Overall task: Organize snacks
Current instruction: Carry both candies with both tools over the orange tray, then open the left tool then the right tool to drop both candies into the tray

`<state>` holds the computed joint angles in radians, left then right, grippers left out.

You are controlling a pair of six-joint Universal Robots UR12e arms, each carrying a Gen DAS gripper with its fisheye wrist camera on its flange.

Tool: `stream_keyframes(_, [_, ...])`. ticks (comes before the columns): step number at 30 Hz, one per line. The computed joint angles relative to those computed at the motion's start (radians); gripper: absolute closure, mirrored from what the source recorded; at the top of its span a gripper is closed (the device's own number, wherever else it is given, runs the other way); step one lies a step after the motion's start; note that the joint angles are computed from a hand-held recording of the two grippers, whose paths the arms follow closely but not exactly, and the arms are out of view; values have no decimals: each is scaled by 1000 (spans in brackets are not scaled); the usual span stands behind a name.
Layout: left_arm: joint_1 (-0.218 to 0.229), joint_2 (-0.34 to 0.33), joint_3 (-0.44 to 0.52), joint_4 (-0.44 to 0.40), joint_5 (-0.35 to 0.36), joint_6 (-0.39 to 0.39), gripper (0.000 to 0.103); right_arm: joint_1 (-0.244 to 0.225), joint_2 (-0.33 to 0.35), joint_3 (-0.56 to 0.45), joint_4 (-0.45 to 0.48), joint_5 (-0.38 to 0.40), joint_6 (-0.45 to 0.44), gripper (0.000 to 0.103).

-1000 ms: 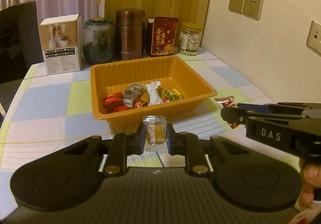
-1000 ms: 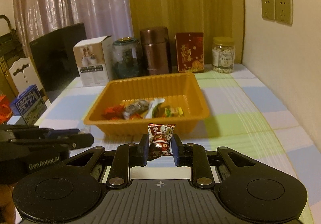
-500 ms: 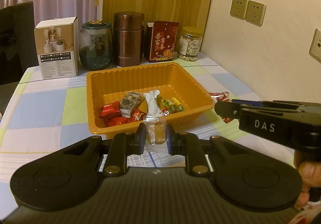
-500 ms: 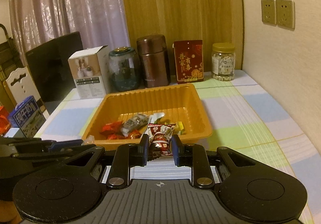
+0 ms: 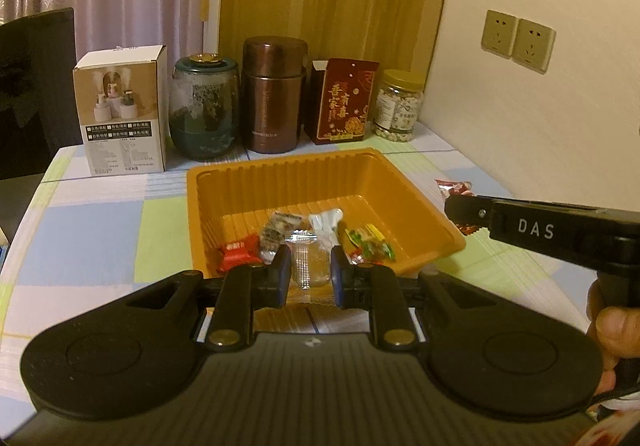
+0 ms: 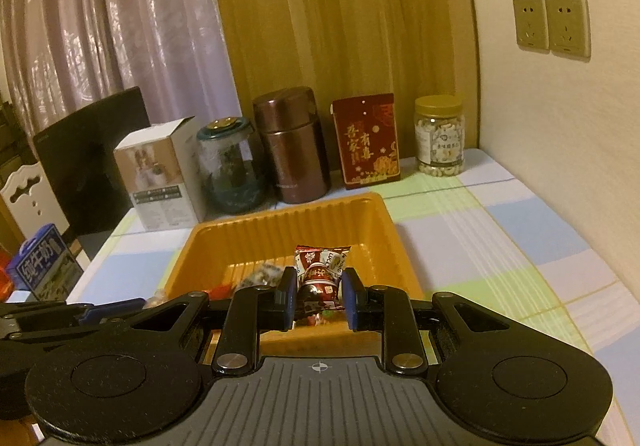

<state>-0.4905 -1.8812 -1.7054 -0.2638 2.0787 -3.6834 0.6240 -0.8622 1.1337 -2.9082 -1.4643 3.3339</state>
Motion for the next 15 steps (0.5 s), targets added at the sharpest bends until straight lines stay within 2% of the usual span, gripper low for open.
stream_keyframes(5, [20, -10, 7, 6, -11, 6, 85, -2, 30, -49, 27, -5, 23, 79])
stream_keyframes(15, [56, -28, 26, -26, -47, -14, 85, 2, 89, -142, 104, -14, 15, 79])
